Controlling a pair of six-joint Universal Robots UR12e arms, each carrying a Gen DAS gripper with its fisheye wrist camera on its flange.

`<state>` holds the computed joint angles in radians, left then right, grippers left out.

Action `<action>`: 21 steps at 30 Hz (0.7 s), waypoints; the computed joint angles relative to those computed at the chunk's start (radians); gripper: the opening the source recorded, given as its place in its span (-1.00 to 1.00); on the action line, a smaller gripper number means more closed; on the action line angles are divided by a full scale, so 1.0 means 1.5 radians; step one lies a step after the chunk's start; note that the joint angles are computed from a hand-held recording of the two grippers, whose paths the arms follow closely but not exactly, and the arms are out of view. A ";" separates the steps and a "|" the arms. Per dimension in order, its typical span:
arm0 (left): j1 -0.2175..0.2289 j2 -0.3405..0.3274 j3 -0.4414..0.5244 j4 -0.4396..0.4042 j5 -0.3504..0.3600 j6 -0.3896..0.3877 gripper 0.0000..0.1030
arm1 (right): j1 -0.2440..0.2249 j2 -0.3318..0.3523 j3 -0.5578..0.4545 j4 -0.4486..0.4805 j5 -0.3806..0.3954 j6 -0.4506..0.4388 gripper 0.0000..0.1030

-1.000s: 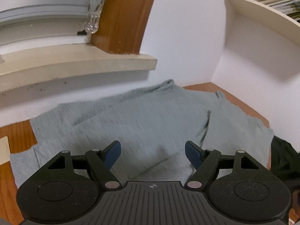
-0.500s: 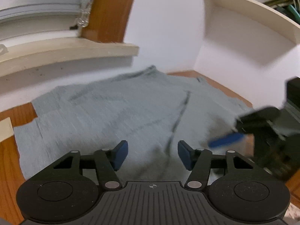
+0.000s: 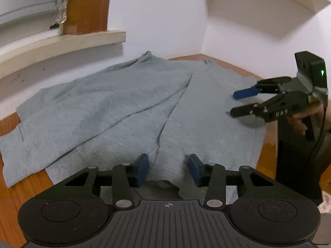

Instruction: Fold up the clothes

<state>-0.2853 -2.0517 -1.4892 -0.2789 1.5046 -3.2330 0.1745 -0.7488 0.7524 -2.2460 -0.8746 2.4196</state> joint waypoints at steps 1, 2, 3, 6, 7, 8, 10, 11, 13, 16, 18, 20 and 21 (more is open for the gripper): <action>-0.003 -0.001 0.002 0.003 0.005 0.004 -0.60 | -0.001 0.000 0.004 -0.010 -0.002 0.006 0.30; -0.006 -0.001 0.002 0.011 0.016 0.009 -0.81 | -0.001 -0.001 0.007 -0.020 -0.004 0.012 0.30; -0.008 0.001 0.000 0.019 0.024 0.019 -0.84 | -0.001 -0.002 0.013 -0.039 -0.009 0.024 0.30; -0.006 0.019 -0.016 0.041 0.032 0.035 -0.84 | -0.001 -0.003 0.023 -0.079 -0.021 0.049 0.30; -0.003 0.027 -0.023 0.047 0.033 0.035 -0.84 | -0.002 -0.003 0.024 -0.083 -0.019 0.053 0.30; 0.001 0.034 -0.028 0.047 0.034 0.033 -0.84 | -0.004 -0.003 0.024 -0.086 -0.015 0.056 0.30; 0.015 0.045 -0.030 0.006 -0.006 0.030 -0.81 | -0.004 -0.002 0.021 -0.084 -0.011 0.056 0.30; 0.020 0.047 -0.027 -0.022 -0.026 0.030 -0.70 | -0.004 -0.001 0.019 -0.084 -0.013 0.057 0.30; 0.013 0.045 -0.023 -0.038 0.008 0.036 -0.02 | -0.003 0.003 0.015 -0.083 -0.018 0.059 0.31; 0.004 0.039 -0.023 -0.032 0.045 0.040 0.33 | -0.001 0.007 0.012 -0.088 -0.028 0.064 0.33; 0.007 0.036 -0.022 -0.030 0.029 0.028 0.34 | 0.000 0.008 0.015 -0.098 -0.037 0.068 0.40; 0.007 0.032 -0.017 -0.035 0.030 0.022 0.43 | -0.002 0.011 0.016 -0.099 -0.033 0.076 0.52; 0.007 0.029 -0.013 -0.041 0.032 0.024 0.44 | -0.005 0.012 0.017 -0.100 -0.026 0.086 0.53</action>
